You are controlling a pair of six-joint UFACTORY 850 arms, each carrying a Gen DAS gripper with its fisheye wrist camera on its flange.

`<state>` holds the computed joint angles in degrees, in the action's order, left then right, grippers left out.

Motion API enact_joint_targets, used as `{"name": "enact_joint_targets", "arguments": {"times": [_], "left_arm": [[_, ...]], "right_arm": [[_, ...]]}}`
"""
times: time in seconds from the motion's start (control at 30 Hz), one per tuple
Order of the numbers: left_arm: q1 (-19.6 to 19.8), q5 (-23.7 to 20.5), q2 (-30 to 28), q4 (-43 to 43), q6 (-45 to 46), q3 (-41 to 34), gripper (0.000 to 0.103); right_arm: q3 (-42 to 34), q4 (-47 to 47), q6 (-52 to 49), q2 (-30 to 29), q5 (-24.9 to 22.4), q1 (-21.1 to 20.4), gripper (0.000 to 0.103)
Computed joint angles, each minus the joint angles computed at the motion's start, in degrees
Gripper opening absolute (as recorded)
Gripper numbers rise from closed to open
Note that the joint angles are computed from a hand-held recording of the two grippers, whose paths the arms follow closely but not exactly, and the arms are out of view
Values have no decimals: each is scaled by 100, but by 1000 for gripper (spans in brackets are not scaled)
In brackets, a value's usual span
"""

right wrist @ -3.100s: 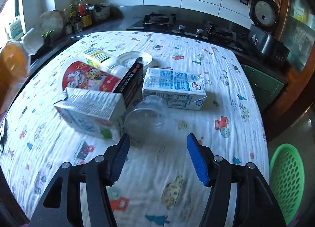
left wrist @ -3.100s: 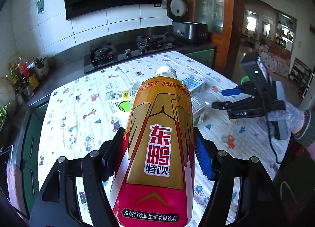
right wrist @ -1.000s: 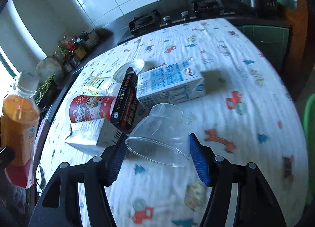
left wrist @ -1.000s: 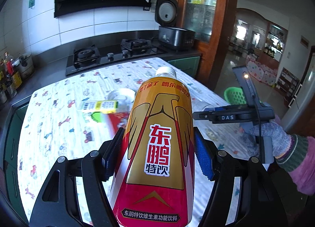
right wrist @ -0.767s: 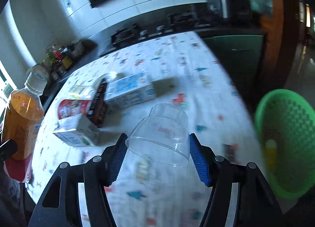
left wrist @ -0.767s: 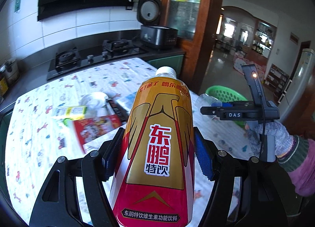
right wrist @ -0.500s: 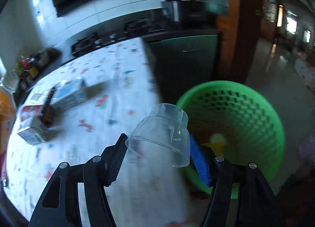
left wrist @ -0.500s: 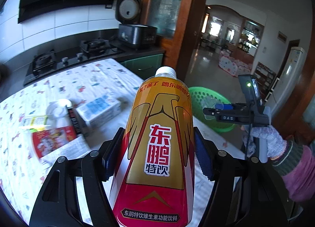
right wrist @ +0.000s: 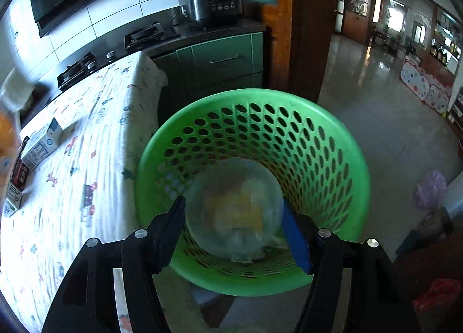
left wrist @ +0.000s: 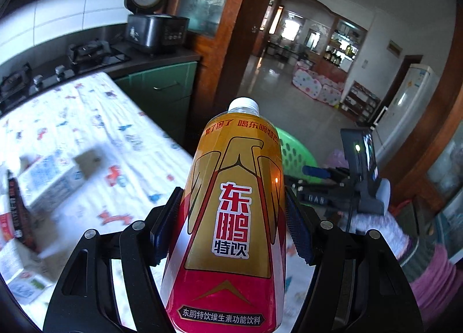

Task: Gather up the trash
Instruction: 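Carry bottle and cup over the green basket and open both tools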

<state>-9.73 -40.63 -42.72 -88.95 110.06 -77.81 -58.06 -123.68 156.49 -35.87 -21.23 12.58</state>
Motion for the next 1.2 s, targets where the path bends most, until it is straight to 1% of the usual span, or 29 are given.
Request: {"name": "enact_joint_targets", "arguments": {"times": [0.07, 0.2, 0.33, 0.4, 0.57, 0.67, 0.83, 0.9, 1.0, 1.07, 1.13, 1.2], "left_arm": [[-95, -18, -132, 50, -209, -168, 66], [-301, 80, -304, -50, -329, -367, 66], [-449, 49, -452, -7, -553, -529, 66], [-534, 110, -530, -8, -643, -618, 66], [-710, 233, -772, 104, -975, -925, 67], [-782, 260, -954, 311, -1366, -1161, 67], [-897, 501, -1209, 659, -1850, -1484, 67], [-915, 529, -1277, 796, -2051, -1573, 68], [-914, 568, -1295, 774, -2020, -1565, 67], [-895, 523, -1288, 688, -1964, -1530, 70], [-865, 480, -1257, 490, -1811, -1471, 77], [-833, 400, -1222, 343, -1636, -1419, 79]], "right_arm": [[94, -110, 92, 53, -101, -2, 70], [324, -292, 264, 218, -282, 32, 71], [576, -615, 653, 402, -445, 55, 71], [717, -782, 869, 502, -524, 67, 71], [1053, -900, 1134, 751, -753, 153, 71], [1187, -971, 1316, 855, -829, 192, 71], [1264, -704, 1127, 909, -959, 315, 71], [1270, -619, 1041, 903, -987, 373, 71], [1246, -489, 891, 878, -999, 432, 71], [1227, -388, 760, 865, -1008, 454, 71], [1201, -282, 640, 861, -1020, 480, 71], [1203, -279, 628, 888, -1014, 489, 71]]}}
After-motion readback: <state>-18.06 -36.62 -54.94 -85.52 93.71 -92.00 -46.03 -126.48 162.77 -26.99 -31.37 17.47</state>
